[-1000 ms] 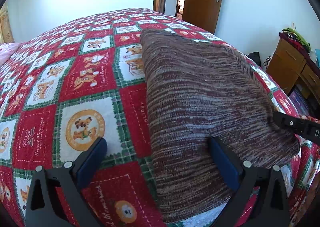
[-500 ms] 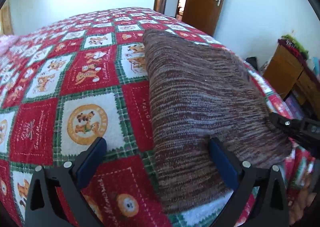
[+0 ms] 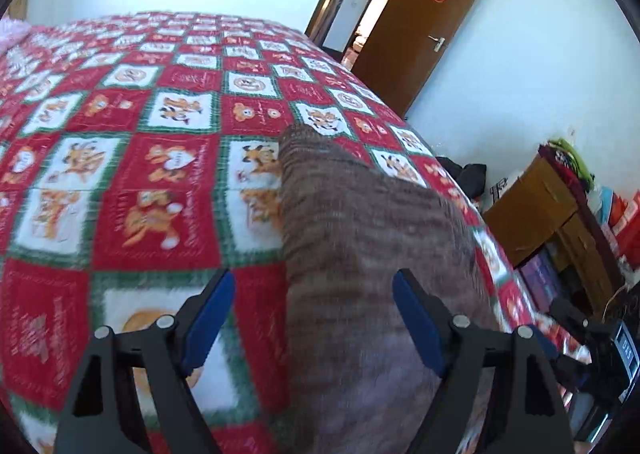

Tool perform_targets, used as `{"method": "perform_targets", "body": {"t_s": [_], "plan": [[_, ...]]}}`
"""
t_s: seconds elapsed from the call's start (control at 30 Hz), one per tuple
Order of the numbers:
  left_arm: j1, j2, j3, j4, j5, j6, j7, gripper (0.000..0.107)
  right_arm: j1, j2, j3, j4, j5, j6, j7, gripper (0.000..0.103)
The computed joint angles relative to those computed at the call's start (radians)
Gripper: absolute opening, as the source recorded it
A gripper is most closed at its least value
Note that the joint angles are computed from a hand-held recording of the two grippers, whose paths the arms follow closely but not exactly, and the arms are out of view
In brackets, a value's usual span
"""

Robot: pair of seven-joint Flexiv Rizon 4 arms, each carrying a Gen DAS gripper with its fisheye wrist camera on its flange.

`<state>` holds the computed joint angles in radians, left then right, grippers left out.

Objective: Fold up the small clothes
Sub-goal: 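Position both open grippers around the edges of the folded brown sweater, then close the left gripper on the folded sweater while the right gripper grasps it too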

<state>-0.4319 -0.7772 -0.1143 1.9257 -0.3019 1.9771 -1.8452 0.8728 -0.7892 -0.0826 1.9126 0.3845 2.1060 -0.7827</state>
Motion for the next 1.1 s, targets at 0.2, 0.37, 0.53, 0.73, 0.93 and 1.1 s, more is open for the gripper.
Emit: {"method": "perform_targets", "body": {"t_s": [0.2, 0.37, 0.53, 0.73, 0.93, 1.1], "plan": [[0.061, -0.071, -0.064, -0.100, 0.034, -0.093, -0.029, 0.083, 0.017, -0.066, -0.111, -0.129, -0.080, -0.188, 0.035, 0.077], [-0.139, -0.083, 0.138, -0.131, -0.058, -0.110, 0.020, 0.083, 0.103, -0.127, -0.223, -0.159, -0.165, -0.254, 0.068, 0.078], [-0.176, -0.087, 0.177, -0.139, -0.084, -0.125, 0.041, 0.083, 0.168, -0.144, -0.304, -0.165, -0.258, -0.334, 0.080, 0.078], [-0.223, -0.095, 0.228, -0.158, -0.113, -0.157, 0.052, 0.083, 0.231, -0.160, -0.395, -0.144, -0.336, -0.375, 0.152, 0.070], [-0.206, -0.096, 0.210, -0.157, -0.103, -0.149, 0.052, 0.083, 0.270, -0.168, -0.448, -0.129, -0.392, -0.372, 0.189, 0.059], [-0.199, -0.097, 0.202, -0.157, -0.101, -0.145, 0.051, 0.083, 0.204, -0.174, -0.382, -0.150, -0.387, -0.311, 0.189, 0.062]]}}
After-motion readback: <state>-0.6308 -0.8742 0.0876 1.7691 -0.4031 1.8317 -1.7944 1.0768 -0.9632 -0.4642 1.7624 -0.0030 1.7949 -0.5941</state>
